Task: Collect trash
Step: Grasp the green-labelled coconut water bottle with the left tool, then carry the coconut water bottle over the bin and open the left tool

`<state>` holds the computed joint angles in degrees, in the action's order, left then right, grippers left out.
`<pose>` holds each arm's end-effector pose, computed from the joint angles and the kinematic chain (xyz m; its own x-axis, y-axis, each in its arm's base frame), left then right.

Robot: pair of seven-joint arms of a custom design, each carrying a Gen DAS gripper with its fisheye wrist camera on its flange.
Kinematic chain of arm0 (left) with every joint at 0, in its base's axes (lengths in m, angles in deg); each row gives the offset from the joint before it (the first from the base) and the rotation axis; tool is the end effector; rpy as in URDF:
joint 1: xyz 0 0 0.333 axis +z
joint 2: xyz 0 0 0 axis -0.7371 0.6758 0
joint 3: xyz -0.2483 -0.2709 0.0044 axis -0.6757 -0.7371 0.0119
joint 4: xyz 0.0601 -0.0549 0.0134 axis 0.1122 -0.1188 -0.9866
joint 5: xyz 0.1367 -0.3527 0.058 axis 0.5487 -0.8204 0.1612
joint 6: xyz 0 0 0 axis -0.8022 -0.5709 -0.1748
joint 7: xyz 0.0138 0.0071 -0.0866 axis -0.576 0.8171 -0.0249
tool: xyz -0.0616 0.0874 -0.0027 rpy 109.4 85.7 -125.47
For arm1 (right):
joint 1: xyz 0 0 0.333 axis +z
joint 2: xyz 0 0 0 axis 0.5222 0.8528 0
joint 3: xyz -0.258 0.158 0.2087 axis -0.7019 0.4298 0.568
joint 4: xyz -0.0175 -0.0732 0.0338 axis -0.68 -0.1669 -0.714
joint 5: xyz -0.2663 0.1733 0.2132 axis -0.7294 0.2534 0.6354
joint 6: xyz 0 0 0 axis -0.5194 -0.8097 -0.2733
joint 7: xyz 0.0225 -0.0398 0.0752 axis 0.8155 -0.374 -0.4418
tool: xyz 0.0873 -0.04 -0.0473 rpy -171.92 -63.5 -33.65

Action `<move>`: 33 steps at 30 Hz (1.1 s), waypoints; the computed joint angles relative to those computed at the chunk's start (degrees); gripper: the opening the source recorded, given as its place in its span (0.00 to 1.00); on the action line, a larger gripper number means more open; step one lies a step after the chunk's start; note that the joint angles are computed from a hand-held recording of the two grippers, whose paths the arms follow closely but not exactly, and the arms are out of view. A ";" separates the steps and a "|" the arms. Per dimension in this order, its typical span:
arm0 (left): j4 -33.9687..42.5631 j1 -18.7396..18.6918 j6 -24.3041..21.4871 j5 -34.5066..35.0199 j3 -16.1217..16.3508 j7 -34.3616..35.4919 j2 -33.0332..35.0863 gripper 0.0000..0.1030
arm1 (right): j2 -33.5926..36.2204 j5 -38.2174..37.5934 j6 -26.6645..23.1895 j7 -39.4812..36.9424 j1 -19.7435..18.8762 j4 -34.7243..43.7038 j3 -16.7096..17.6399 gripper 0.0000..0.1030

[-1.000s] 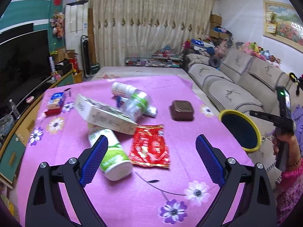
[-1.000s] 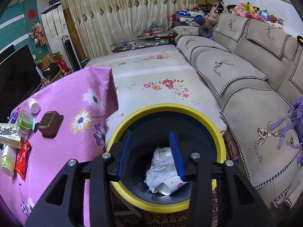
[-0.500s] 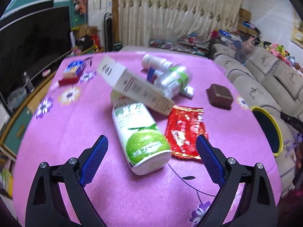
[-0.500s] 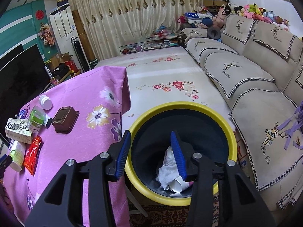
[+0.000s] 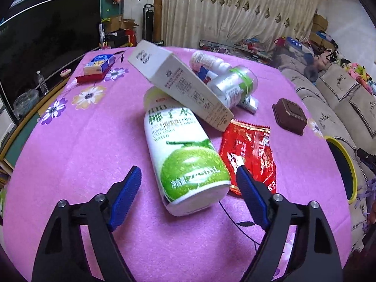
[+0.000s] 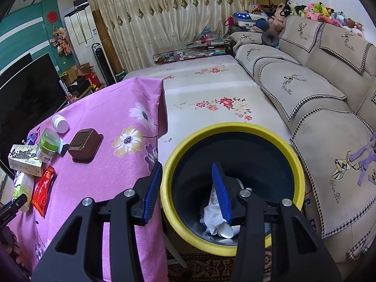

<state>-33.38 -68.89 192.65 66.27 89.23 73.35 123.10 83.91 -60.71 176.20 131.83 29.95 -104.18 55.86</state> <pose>0.6805 -0.1459 0.3223 -0.0046 -0.9946 0.1038 -0.7511 -0.0651 -0.6570 0.6711 -0.0363 0.3529 -0.2329 -0.9567 -0.1744 -0.6524 0.2867 -0.7015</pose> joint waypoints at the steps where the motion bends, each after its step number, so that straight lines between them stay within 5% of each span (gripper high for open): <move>1: 0.06 -0.41 -0.20 -0.09 0.37 -0.24 0.15 0.76 | 0.03 -0.01 0.07 0.00 -0.17 0.02 0.20 0.41; 5: 0.27 0.86 0.05 -0.23 -0.99 -0.76 0.61 0.58 | 0.05 -0.10 0.16 0.01 -0.81 -0.02 0.89 0.41; 7: -0.25 -0.44 0.88 -0.26 0.51 -0.89 0.49 0.57 | 0.07 -0.06 0.19 0.05 -0.79 -0.03 0.85 0.41; 13: -3.90 -13.54 6.68 -3.10 15.16 1.78 0.10 0.54 | -0.15 -0.13 0.71 0.22 -1.25 -0.46 1.19 0.41; 16: -6.40 -16.11 11.96 -5.60 18.27 4.85 -1.36 0.54 | -0.17 -0.22 0.97 0.26 -1.36 -0.58 1.32 0.41; 22: -8.18 -13.68 16.85 -8.20 16.00 9.68 -4.49 0.53 | -0.26 -0.81 1.23 0.19 -1.80 -0.69 2.35 0.41; 33: -8.84 -5.83 17.36 -11.56 7.18 15.73 -6.97 0.51 | -0.40 -1.03 0.70 -0.12 -1.32 -0.41 2.15 0.41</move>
<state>-42.21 -74.72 210.01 54.71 96.41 89.08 116.14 83.51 -61.74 176.91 131.72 28.63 -104.59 58.00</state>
